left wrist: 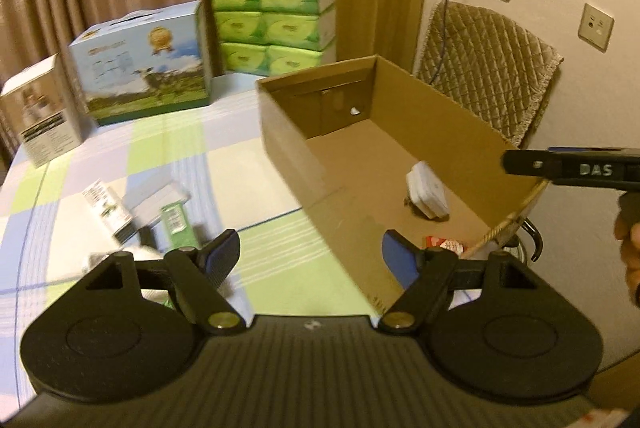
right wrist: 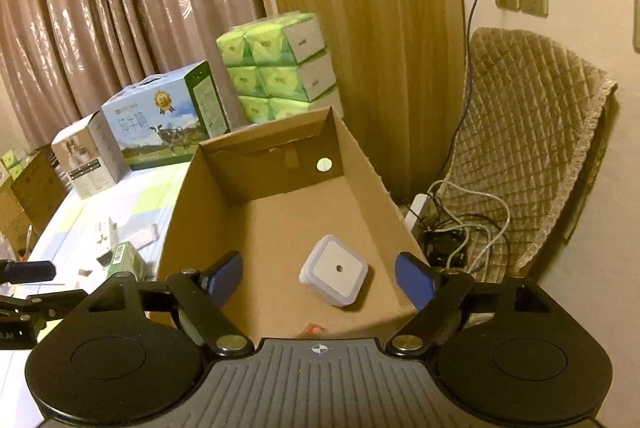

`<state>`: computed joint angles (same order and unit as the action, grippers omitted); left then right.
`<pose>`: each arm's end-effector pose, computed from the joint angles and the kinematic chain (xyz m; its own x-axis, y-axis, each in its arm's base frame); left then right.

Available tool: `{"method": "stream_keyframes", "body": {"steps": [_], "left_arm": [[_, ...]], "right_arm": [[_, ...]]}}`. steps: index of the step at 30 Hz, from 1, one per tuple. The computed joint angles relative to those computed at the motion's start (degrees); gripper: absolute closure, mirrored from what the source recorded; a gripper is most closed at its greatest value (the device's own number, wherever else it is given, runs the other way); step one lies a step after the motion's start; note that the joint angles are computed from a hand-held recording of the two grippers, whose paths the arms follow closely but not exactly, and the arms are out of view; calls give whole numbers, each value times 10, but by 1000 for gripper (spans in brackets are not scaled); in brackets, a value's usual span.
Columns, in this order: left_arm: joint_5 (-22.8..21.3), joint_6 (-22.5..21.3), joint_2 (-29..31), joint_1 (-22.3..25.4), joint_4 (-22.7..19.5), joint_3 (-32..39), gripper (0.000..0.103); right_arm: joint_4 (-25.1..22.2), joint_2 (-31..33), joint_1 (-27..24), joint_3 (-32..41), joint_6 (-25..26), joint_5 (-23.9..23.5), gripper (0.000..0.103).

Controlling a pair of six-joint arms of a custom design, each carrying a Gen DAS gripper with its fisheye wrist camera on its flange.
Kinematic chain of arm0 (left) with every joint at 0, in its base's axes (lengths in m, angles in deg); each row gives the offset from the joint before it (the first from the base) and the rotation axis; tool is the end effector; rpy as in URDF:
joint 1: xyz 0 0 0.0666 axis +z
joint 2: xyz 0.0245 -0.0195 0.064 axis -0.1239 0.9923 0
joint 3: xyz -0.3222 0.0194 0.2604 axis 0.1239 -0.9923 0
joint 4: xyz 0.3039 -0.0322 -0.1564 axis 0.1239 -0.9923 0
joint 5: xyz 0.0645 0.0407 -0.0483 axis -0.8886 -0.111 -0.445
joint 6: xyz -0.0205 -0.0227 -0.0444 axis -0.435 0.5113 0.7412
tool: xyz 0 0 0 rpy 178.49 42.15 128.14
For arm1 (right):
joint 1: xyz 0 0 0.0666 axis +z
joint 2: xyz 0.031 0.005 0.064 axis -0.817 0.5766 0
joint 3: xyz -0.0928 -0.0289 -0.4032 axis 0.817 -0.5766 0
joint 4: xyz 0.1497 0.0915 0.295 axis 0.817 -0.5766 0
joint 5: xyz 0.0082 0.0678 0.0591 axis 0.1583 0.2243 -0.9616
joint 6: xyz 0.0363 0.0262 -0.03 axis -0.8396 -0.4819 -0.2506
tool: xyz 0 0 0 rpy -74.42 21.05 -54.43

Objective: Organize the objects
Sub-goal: 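Withdraw both tools from the box back over the table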

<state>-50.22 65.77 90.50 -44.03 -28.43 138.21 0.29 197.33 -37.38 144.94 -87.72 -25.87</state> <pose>0.5480 -0.3999 0.4849 -0.6505 0.1650 -0.7414 0.2528 0.9675 -0.0065 0.6068 0.1909 0.4802 -0.6209 0.0383 -0.7830 -0.1896 0.9618 0.1974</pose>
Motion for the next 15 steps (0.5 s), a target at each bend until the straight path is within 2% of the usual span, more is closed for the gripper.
{"method": "stream_keyframes", "body": {"steps": [5, 10, 15], "left_arm": [[-19, 30, -82, 0, 44, -132, 28], [-38, 53, -146, -1, 70, -222, 23], [-64, 72, -209, 0, 81, -305, 18]], "right_arm": [[16, -49, 20, -56, -11, -1, 21], [17, -80, 48, -80, -26, -3, 20], [22, -107, 82, -109, -25, 3, 11]]}}
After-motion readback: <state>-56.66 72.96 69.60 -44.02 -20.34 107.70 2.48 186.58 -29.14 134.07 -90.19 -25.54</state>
